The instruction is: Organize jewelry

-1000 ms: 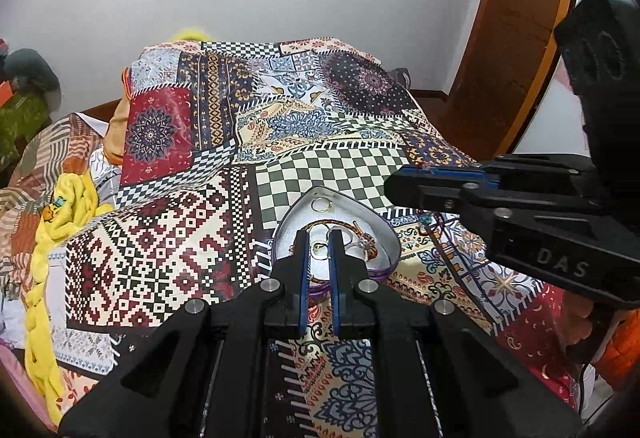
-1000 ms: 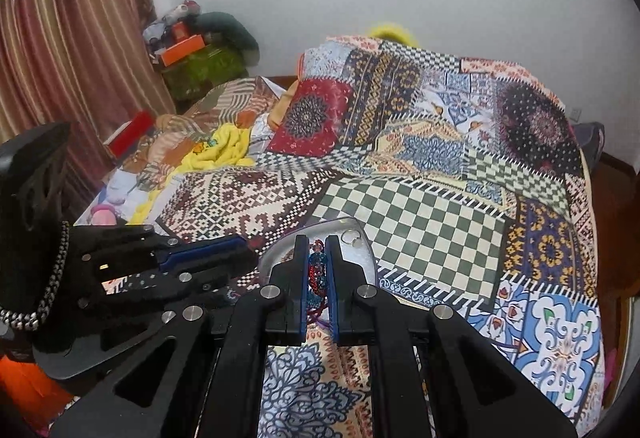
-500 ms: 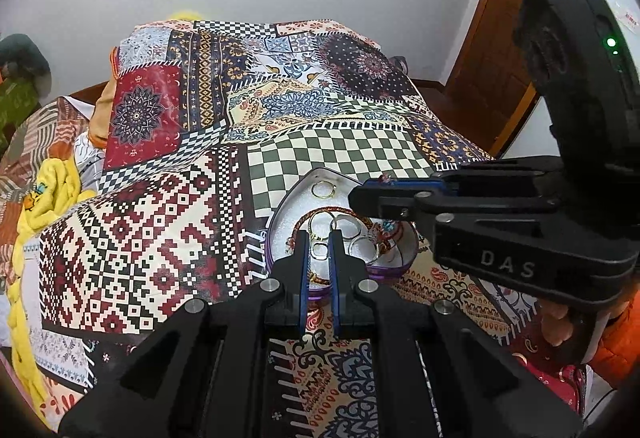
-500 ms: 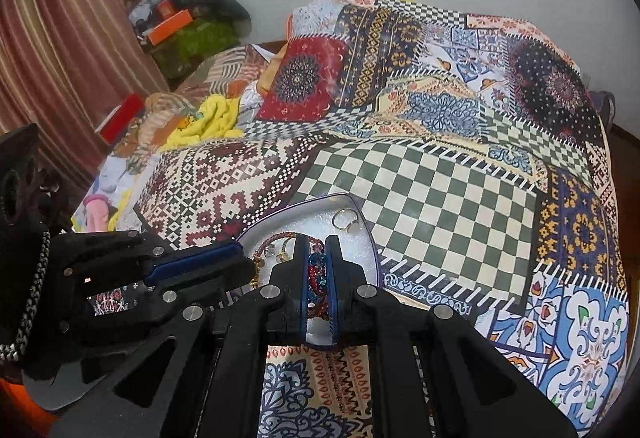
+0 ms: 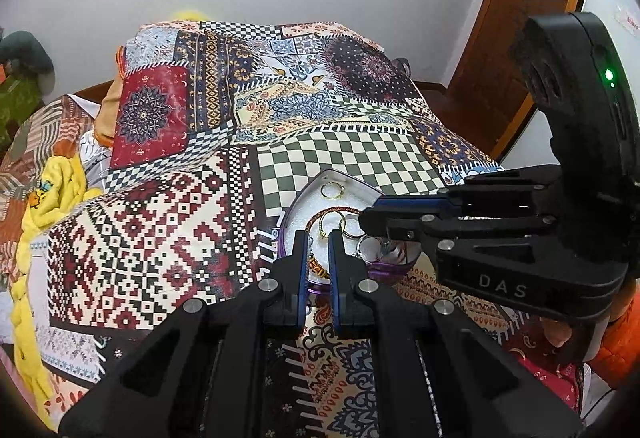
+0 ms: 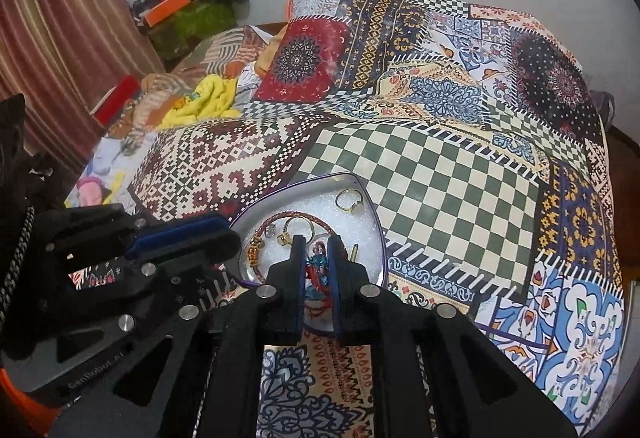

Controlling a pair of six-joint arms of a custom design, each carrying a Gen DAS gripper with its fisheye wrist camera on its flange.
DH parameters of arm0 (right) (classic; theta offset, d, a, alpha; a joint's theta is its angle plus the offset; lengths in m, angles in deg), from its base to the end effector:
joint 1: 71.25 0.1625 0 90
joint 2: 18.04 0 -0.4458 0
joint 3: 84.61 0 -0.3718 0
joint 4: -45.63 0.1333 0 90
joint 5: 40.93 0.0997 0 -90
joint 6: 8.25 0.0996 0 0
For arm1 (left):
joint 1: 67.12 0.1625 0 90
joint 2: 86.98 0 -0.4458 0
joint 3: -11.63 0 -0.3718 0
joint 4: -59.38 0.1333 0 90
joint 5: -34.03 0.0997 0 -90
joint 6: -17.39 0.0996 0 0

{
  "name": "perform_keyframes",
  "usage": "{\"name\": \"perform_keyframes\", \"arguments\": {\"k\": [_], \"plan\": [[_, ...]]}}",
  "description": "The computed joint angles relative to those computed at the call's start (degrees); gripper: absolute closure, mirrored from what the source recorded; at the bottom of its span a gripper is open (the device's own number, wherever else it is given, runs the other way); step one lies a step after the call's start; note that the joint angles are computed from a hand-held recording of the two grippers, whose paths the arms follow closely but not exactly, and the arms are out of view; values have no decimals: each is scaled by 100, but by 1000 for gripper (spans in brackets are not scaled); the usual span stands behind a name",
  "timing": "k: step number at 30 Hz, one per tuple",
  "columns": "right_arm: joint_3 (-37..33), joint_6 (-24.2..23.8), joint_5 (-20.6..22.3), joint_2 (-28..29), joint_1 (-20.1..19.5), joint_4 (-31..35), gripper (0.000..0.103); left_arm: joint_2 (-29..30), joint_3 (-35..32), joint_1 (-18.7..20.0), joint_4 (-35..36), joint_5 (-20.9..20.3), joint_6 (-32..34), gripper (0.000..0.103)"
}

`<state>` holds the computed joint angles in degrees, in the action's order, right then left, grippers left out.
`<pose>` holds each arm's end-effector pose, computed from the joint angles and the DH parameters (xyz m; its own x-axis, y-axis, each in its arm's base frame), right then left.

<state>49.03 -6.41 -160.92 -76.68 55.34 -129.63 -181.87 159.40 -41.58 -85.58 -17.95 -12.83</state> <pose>0.3303 -0.3049 0.1169 -0.7669 -0.4192 0.4859 -0.5622 0.8040 -0.1938 -0.1767 -0.3002 0.2354 -0.7648 0.3890 -0.5136 0.5980 0.7252 -0.3412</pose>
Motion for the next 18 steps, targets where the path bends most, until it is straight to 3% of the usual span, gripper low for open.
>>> {"name": "perform_keyframes", "arguments": {"k": [6, 12, 18], "plan": [[-4, 61, -246, -102, 240, 23, 74, -325, -89, -247, 459, 125, -238, 95], [-12, 162, -504, -298, 611, -23, 74, -789, -206, -716, 1104, 337, -648, 94], [-40, 274, -921, -627, 1256, -247, 74, -1457, -475, -1620, 2415, 922, -1479, 94]]}}
